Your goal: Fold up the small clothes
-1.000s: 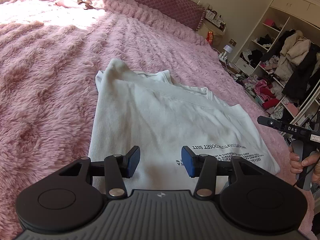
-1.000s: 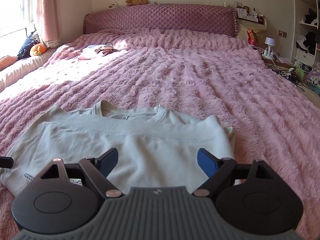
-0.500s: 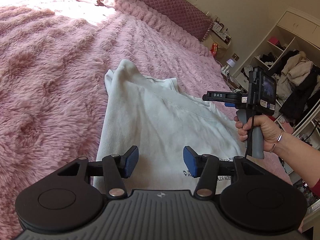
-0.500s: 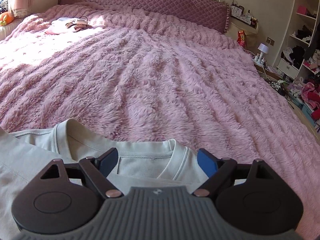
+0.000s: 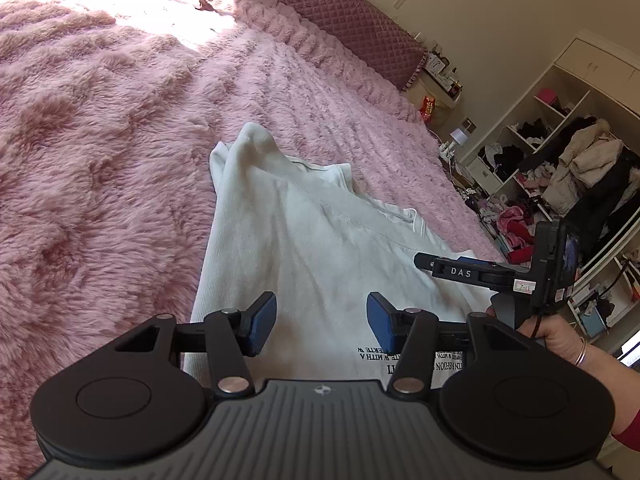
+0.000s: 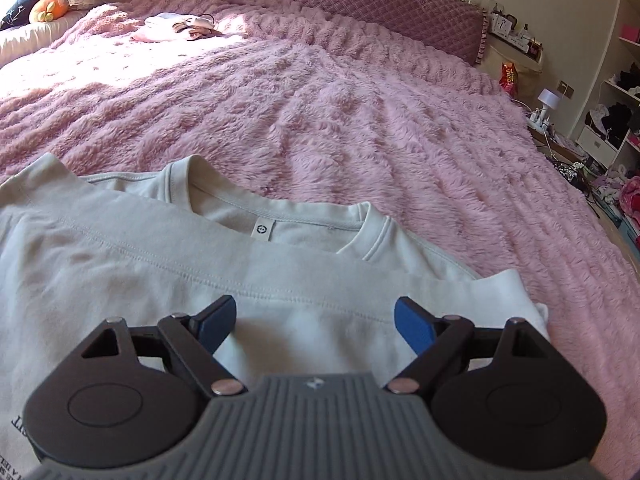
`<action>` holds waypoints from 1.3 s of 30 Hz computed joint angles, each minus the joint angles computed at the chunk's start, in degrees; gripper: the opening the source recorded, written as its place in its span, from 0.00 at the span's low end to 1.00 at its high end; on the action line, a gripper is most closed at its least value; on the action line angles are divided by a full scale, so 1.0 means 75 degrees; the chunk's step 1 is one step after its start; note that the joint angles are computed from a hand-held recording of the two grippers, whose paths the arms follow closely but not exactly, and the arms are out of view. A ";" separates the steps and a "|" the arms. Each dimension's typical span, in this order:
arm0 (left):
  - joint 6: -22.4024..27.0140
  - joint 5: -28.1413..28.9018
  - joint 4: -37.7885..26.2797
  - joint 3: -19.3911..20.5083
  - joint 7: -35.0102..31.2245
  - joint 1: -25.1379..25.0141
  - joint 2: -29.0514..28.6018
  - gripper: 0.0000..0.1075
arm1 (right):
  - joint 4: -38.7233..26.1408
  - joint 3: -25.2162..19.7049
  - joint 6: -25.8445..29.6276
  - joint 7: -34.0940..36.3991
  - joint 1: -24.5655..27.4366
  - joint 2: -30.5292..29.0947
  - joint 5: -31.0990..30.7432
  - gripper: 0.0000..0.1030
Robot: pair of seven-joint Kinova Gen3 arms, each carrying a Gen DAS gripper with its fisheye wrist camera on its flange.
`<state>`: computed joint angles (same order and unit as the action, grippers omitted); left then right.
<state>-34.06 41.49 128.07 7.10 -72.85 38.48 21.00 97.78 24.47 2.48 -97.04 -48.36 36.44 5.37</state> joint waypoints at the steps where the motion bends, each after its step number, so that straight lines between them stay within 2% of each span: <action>1: -0.0003 0.0060 0.0008 -0.0022 -0.0023 0.0045 -0.0039 0.56 | 0.0295 -0.0178 -0.0090 0.0095 0.0108 -0.0223 0.0063 0.80; 3: 0.0193 0.0403 -0.0074 -0.0459 -0.0230 0.0498 -0.0140 0.56 | 0.0910 -0.0551 -0.0335 0.0352 0.0345 -0.0662 0.0131 0.80; 5: 0.0386 0.0838 -0.0171 -0.0998 -0.0535 0.1053 -0.0225 0.57 | 0.1362 -0.0589 -0.0407 0.0578 0.0299 -0.0961 0.0055 0.80; 6: 0.0428 0.0885 -0.0173 -0.1079 -0.0575 0.1135 -0.0261 0.57 | 0.1643 -0.0678 -0.0445 0.0683 0.0332 -0.1154 0.0011 0.80; 8: 0.0439 0.1003 -0.0154 -0.1038 -0.0699 0.1135 -0.0332 0.57 | 0.2070 -0.0902 -0.0538 0.0876 0.0459 -0.1457 -0.0076 0.80; 12: 0.0482 0.1360 -0.0148 -0.1062 -0.1044 0.1228 -0.0432 0.57 | 0.3175 -0.0127 -0.1245 0.1346 -0.0478 -0.1902 -0.0574 0.80; 14: 0.0343 0.1331 -0.0056 -0.0660 -0.1073 0.0872 -0.0463 0.57 | 0.3545 0.0097 -0.1413 0.1609 -0.0796 -0.2091 -0.0842 0.80; 17: 0.0182 0.1038 0.0137 -0.0123 -0.0801 0.0270 -0.0498 0.57 | 0.3988 -0.0043 -0.1557 0.1827 -0.0803 -0.2347 -0.1052 0.80; 20: 0.0044 0.0157 0.0427 0.0510 -0.0032 -0.0710 -0.0512 0.57 | 0.4522 0.0687 -0.2407 0.2674 -0.1726 -0.2287 -0.1746 0.80; 22: -0.0088 -0.0464 0.0589 0.0855 0.0539 -0.1418 -0.0493 0.57 | 0.4890 0.0926 -0.3029 0.3045 -0.2252 -0.2449 -0.1942 0.80; 24: -0.0159 -0.1086 0.0684 0.1167 0.1105 -0.2125 -0.0421 0.59 | 0.5219 0.0599 -0.3650 0.3392 -0.2394 -0.2703 -0.1797 0.80; 27: -0.0005 -0.2018 0.0573 0.1575 0.2037 -0.3187 -0.0145 0.60 | 0.5432 0.0018 -0.4376 0.3937 -0.2564 -0.2665 -0.1899 0.80; 29: 0.0000 -0.2639 0.0443 0.1961 0.2659 -0.3895 0.0173 0.60 | 0.5294 -0.0435 -0.4398 0.3994 -0.2543 -0.2534 -0.1785 0.80; 32: -0.0270 -0.3571 0.0317 0.2725 0.3495 -0.4957 0.0823 0.60 | 0.4896 -0.0726 -0.4161 0.4584 -0.2874 -0.2120 -0.2150 0.79; 34: -0.0191 -0.4192 0.0176 0.3148 0.3754 -0.5595 0.1153 0.60 | 0.4851 -0.0782 -0.4570 0.5131 -0.3187 -0.1740 -0.2536 0.79; 36: -0.0190 -0.4814 0.0001 0.3162 0.4038 -0.5823 0.1425 0.60 | 0.4728 -0.0874 -0.4817 0.5728 -0.3389 -0.1397 -0.2900 0.79; 39: -0.0152 -0.5746 -0.0289 0.2860 0.4688 -0.5839 0.1665 0.60 | 0.4624 -0.1273 -0.5360 0.6658 -0.3435 -0.0962 -0.3721 0.79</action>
